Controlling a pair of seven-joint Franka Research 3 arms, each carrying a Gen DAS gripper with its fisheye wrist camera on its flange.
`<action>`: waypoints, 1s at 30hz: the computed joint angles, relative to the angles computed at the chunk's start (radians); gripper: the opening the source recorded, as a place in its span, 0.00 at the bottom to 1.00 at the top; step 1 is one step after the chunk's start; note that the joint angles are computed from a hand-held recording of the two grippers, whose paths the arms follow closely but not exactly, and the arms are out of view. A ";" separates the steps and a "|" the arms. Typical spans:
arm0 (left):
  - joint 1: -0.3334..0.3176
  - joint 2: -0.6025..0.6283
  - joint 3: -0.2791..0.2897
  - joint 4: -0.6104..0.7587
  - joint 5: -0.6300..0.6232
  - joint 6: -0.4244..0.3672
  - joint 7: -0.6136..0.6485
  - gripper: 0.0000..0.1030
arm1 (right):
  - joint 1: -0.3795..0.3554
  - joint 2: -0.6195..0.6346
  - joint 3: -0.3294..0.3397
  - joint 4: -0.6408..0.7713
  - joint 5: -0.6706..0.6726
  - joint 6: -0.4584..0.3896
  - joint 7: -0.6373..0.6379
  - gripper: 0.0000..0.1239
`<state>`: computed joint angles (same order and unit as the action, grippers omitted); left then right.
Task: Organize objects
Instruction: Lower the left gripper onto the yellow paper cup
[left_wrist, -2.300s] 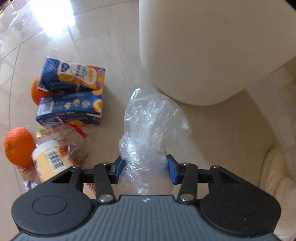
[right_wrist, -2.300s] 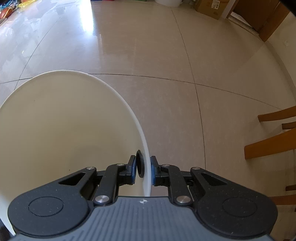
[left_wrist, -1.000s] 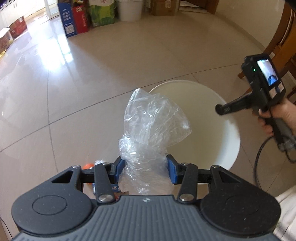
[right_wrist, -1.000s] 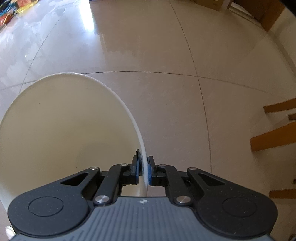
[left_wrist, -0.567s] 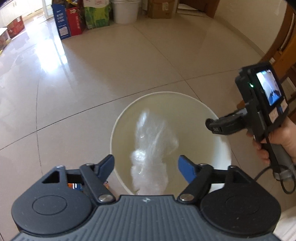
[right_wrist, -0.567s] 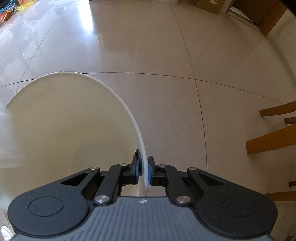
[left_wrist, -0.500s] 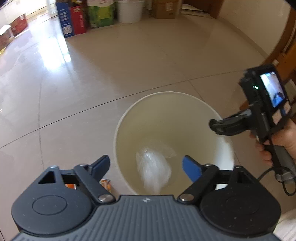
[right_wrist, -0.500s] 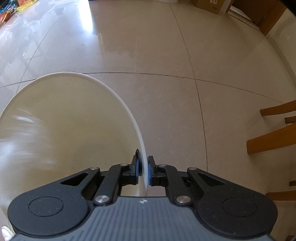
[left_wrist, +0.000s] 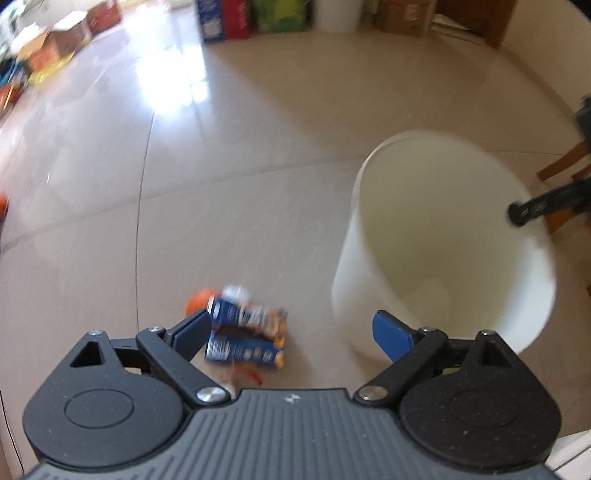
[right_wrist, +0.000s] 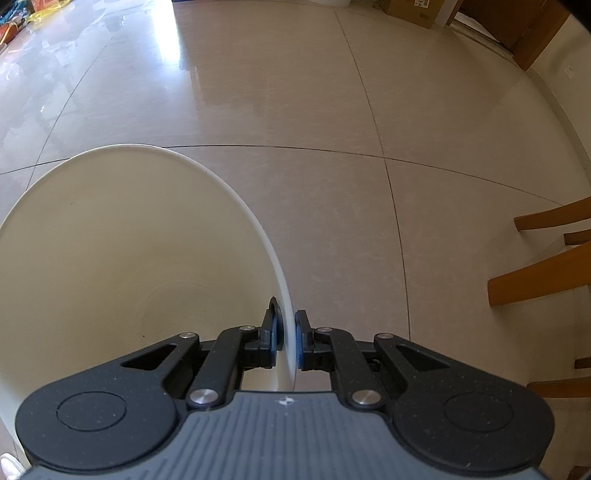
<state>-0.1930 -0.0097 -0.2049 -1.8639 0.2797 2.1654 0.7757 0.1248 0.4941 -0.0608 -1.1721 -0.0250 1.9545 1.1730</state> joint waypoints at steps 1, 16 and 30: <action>0.003 -0.016 0.003 -0.034 -0.013 0.010 -0.014 0.91 | 0.000 0.000 0.000 0.000 0.001 -0.001 0.001 0.09; 0.009 -0.091 0.005 -0.411 -0.182 0.150 -0.297 0.91 | -0.002 -0.002 0.000 -0.003 0.005 0.002 0.008 0.09; -0.005 -0.025 -0.006 -0.500 -0.089 0.256 -0.460 0.84 | -0.001 -0.007 -0.001 -0.009 0.001 0.007 0.006 0.10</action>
<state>-0.1976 -0.0349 -0.2109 -2.3634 0.1904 2.4215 0.3159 0.1241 0.4873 -0.0615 -1.1809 -0.0245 1.9612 1.1795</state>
